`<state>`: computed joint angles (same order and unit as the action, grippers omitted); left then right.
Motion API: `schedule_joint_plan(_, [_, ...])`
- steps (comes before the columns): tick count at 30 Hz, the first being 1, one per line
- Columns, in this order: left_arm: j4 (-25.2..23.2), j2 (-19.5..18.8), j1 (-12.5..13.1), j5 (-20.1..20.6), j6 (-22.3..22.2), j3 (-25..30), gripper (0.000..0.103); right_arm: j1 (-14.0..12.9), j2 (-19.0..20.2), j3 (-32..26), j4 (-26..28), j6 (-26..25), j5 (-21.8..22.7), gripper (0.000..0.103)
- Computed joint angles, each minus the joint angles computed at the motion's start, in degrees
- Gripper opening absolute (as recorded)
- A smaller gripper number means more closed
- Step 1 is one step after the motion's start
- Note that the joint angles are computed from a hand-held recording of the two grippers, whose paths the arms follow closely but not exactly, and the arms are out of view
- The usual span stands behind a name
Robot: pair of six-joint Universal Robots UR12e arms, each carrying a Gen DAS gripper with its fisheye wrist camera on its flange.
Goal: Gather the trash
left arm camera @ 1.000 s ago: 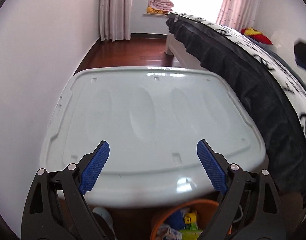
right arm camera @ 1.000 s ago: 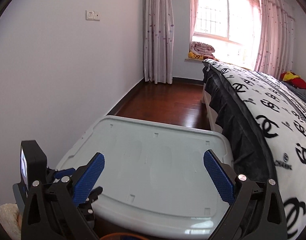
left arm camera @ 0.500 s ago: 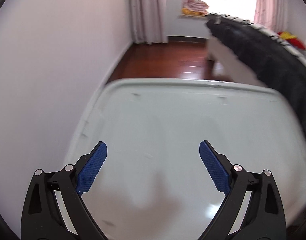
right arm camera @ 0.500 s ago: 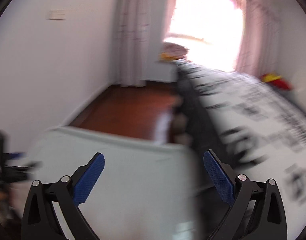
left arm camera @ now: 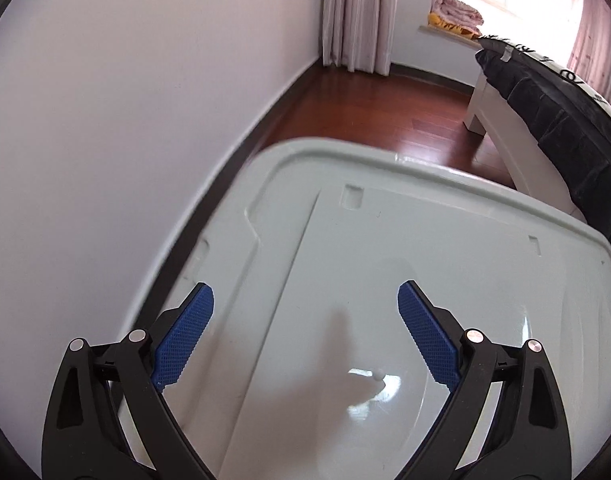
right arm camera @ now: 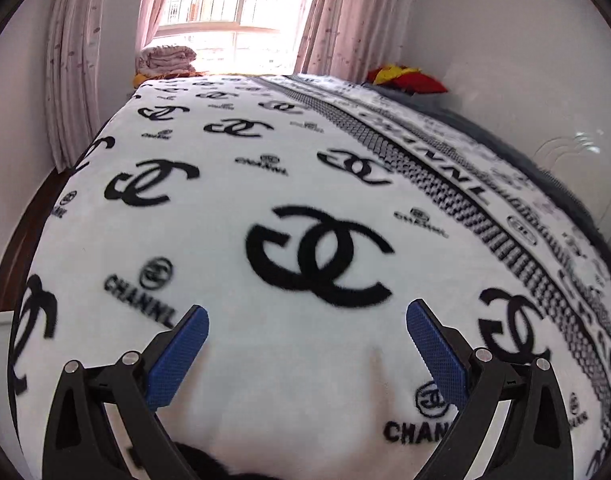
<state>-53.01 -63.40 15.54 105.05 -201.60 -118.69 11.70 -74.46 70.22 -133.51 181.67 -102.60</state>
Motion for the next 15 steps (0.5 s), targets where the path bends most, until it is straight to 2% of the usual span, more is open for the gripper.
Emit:
schedule_joint_plan(1, [-0.16,-0.49,-0.24,1.09,-0.01,-0.05,0.091,-0.96,-0.10,0.21,1.14,1.26,3.23,0.098])
schedule_joint_plan(3, [-0.86,-1.08,-0.71,1.84,0.68,0.15,0.091,-1.67,0.22,-0.42,4.95,1.23,6.39,0.098])
schedule_joint_plan(5, [-0.63,-1.87,-1.38,2.53,1.93,0.41,0.091,-1.33,0.74,-0.96,6.75,1.50,6.62,0.098])
schedule_joint_plan(8, [0.85,-2.98,-2.68,4.52,3.85,0.62,0.091,-2.28,0.63,-1.12,8.13,3.00,9.67,0.099])
schedule_joint_plan(12, [-1.69,-4.35,-3.31,6.25,5.26,1.17,0.091,-2.18,0.74,-1.16,8.10,2.96,9.50,0.099])
schedule_joint_plan(15, [-1.87,-5.04,-2.98,5.37,8.59,1.00,0.091,-2.85,0.53,-1.12,8.68,3.95,11.63,0.099])
